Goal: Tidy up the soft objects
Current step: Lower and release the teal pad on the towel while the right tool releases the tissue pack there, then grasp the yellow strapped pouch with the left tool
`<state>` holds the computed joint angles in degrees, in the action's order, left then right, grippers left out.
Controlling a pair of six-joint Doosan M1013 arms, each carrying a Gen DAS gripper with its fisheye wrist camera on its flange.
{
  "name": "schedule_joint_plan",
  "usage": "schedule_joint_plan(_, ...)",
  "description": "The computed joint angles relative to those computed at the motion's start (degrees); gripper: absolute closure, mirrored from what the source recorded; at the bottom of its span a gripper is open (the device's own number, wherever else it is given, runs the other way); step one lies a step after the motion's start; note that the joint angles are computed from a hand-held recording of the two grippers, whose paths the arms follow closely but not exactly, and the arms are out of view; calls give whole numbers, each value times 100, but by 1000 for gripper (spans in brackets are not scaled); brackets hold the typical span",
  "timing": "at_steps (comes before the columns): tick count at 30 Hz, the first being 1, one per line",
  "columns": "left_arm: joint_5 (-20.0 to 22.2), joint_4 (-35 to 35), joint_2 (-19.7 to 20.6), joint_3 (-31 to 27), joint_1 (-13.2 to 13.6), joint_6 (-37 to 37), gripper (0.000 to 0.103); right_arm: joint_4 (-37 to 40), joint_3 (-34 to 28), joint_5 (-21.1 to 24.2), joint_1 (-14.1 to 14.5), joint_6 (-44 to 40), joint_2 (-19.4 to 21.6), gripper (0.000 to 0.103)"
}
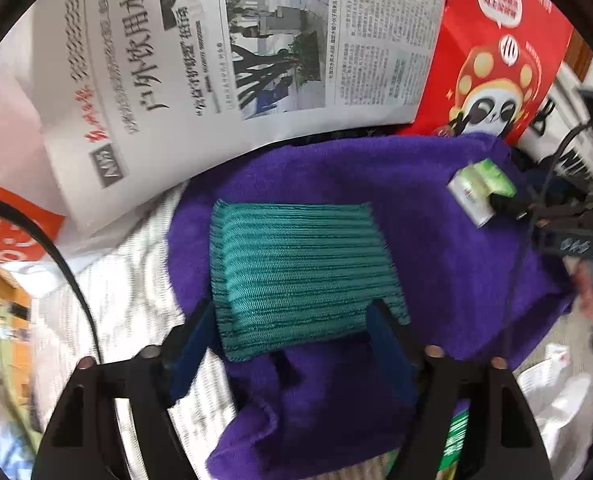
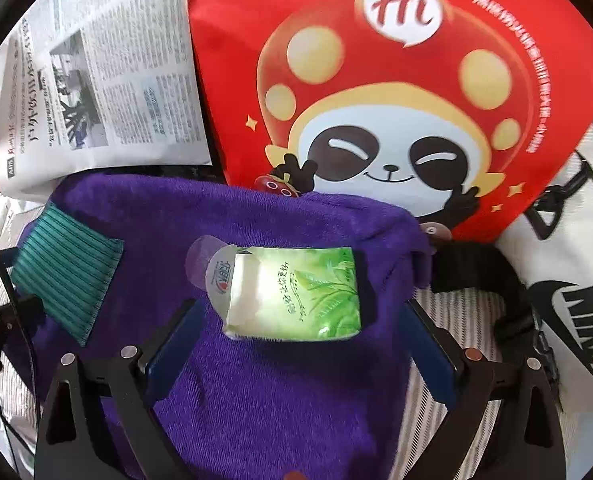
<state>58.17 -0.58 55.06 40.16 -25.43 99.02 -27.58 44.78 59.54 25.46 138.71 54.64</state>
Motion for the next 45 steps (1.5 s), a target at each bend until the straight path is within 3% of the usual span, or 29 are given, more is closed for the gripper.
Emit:
schedule_joint_plan(3, -80, 319, -104, 182, -39, -114, 16, -117, 222, 4, 50, 75, -165, 6)
schedule_joint_plan(10, -325, 332, -483, 795, 35, -330, 16, -499, 1031, -220, 281, 646, -689, 6)
schedule_joint_plan(16, -840, -264, -1105, 1812, 148, -46, 16, -841, 1642, -230, 672, 1197, -1042, 7)
schedule_joint_plan(21, -1239, -695, -1528, 2445, 181, 405, 16, -894, 2402, -698, 923, 1781, -1452, 7)
schedule_joint_plan(31, -1845, -734, -2039, 3392, 202, 607, 16, -1015, 2958, -857, 1226, 2734, -1648, 7)
schedule_joint_plan(40, -1985, -1317, -2245, 3896, 383, 779, 17, -1223, 3152, -549, 1400, 3102, -1700, 7)
schedule_joint_plan(45, -2040, -2251, -2424, 4165, 347, 1780, 17, -1037, 3271, -781, 1398, 3210, -1735, 7)
